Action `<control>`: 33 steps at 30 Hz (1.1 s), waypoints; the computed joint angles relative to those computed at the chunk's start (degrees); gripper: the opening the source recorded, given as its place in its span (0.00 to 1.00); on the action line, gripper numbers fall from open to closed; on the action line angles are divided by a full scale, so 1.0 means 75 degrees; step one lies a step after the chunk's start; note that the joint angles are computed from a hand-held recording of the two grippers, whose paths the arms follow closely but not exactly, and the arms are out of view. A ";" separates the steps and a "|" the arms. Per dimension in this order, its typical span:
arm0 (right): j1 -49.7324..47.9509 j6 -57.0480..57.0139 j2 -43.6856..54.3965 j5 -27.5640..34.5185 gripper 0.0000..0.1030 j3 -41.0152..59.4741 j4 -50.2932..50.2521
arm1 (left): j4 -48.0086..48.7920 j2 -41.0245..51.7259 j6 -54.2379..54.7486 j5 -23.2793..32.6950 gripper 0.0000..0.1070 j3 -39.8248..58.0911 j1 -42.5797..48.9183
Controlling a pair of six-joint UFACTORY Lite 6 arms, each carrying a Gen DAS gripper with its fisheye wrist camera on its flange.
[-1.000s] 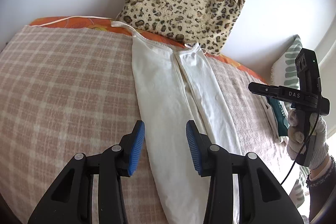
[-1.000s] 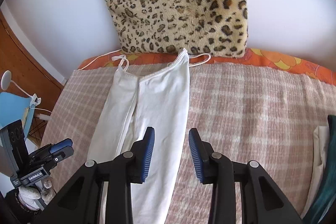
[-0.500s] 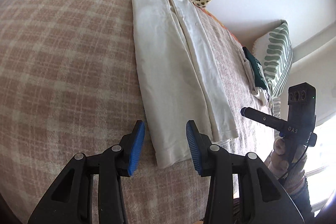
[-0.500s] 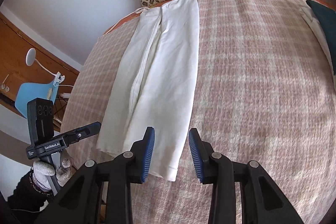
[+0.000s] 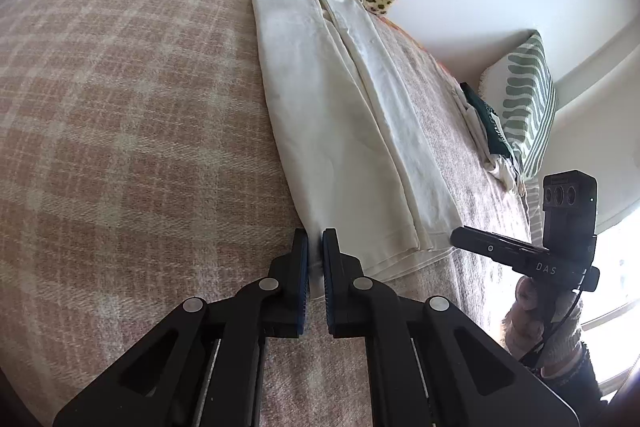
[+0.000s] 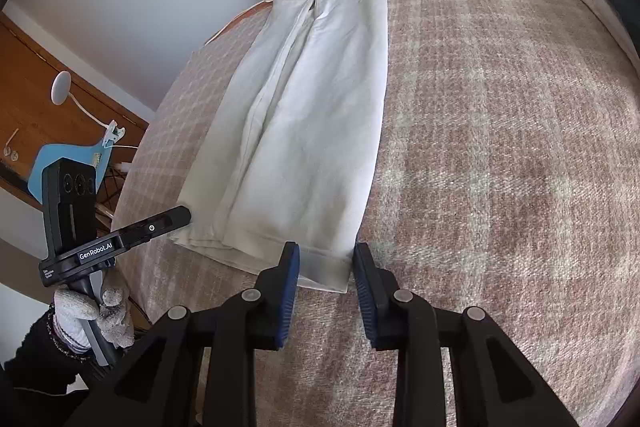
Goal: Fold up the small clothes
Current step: 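Close both grippers on the camisole hem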
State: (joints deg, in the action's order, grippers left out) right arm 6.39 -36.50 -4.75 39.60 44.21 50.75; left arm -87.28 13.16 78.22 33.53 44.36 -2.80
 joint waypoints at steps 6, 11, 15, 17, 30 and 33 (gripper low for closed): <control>0.0131 -0.0327 0.0188 0.0105 0.30 0.0116 0.0269 | 0.0222 0.0167 -0.0395 0.0653 0.08 0.0030 0.0262; -0.0365 -0.1036 0.0378 0.0506 0.13 -0.0040 0.0990 | 0.0103 0.0043 -0.0140 0.0640 0.07 -0.0047 0.0045; -0.0981 -0.1639 0.0580 0.1102 0.05 -0.0255 0.1914 | 0.0045 -0.0117 -0.0280 0.1067 0.05 -0.0013 0.0233; -0.1336 -0.1914 0.0636 0.1501 0.03 -0.0334 0.2361 | 0.0082 -0.0245 -0.0392 0.1304 0.05 0.0020 0.0318; -0.1293 -0.1665 0.0920 0.1569 0.03 0.0688 0.3224 | -0.0102 0.0005 -0.1008 0.1508 0.05 0.1029 0.0474; -0.1295 -0.1495 0.1295 0.1452 0.03 0.1110 0.3346 | -0.0155 0.0440 -0.1212 0.1434 0.05 0.1573 0.0495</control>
